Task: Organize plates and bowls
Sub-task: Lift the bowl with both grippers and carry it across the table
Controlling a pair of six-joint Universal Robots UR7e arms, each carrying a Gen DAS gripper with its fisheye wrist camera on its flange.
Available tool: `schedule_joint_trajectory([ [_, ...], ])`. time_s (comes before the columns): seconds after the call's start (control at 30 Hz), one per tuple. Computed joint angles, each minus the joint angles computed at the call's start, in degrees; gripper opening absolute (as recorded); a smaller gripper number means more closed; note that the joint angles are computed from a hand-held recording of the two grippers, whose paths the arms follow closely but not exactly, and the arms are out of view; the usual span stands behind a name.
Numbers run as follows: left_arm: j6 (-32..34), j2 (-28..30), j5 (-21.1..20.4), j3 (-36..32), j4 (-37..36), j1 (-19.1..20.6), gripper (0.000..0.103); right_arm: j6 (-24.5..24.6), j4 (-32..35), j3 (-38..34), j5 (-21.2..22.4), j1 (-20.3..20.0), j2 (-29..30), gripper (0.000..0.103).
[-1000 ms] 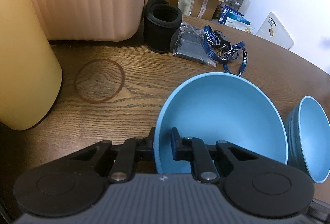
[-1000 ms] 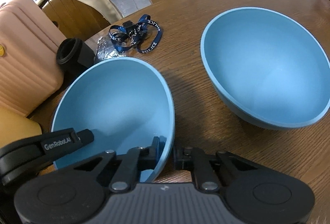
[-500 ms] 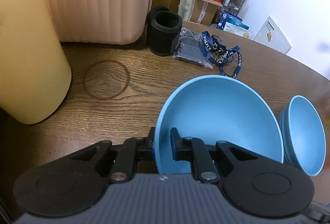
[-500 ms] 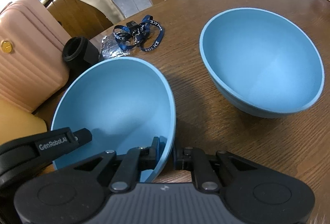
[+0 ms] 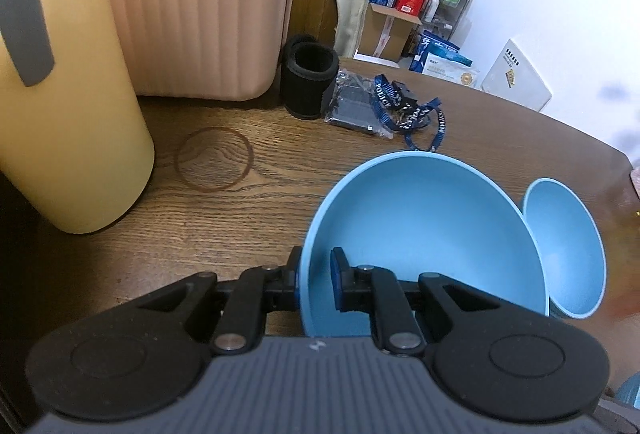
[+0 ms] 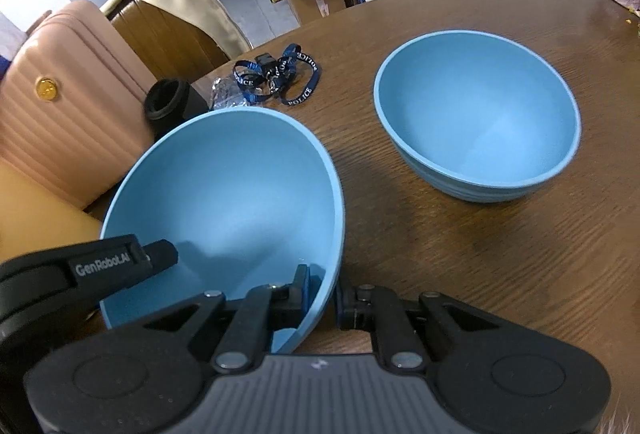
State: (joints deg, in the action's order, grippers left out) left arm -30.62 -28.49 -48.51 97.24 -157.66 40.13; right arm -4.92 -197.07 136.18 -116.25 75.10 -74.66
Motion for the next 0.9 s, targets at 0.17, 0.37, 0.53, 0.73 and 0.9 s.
schedule_joint_trajectory([
  [0.17,-0.32,-1.03,-0.17,1.6,-0.68,-1.12,0.015,0.24,-1.24,1.96,-0.46,0.46,-1.71,0.012],
  [0.37,-0.28,-2.07,-0.78,3.32,-1.72,-2.33,0.015,0.99,-2.72,3.92,-1.64,1.31,-3.48,0.012],
  [0.53,0.2,-3.21,-2.17,4.93,-2.98,-3.1,0.015,1.51,-4.67,5.69,-3.12,2.16,-4.52,0.012],
  [0.73,-0.12,-4.69,-3.12,7.4,-4.74,-4.31,0.015,1.13,-7.04,7.75,-4.9,3.41,-5.66,0.012],
  [0.9,-1.67,-5.94,-2.78,9.38,-5.16,-5.71,0.015,0.2,-7.86,9.67,-4.86,3.89,-7.42,0.012],
])
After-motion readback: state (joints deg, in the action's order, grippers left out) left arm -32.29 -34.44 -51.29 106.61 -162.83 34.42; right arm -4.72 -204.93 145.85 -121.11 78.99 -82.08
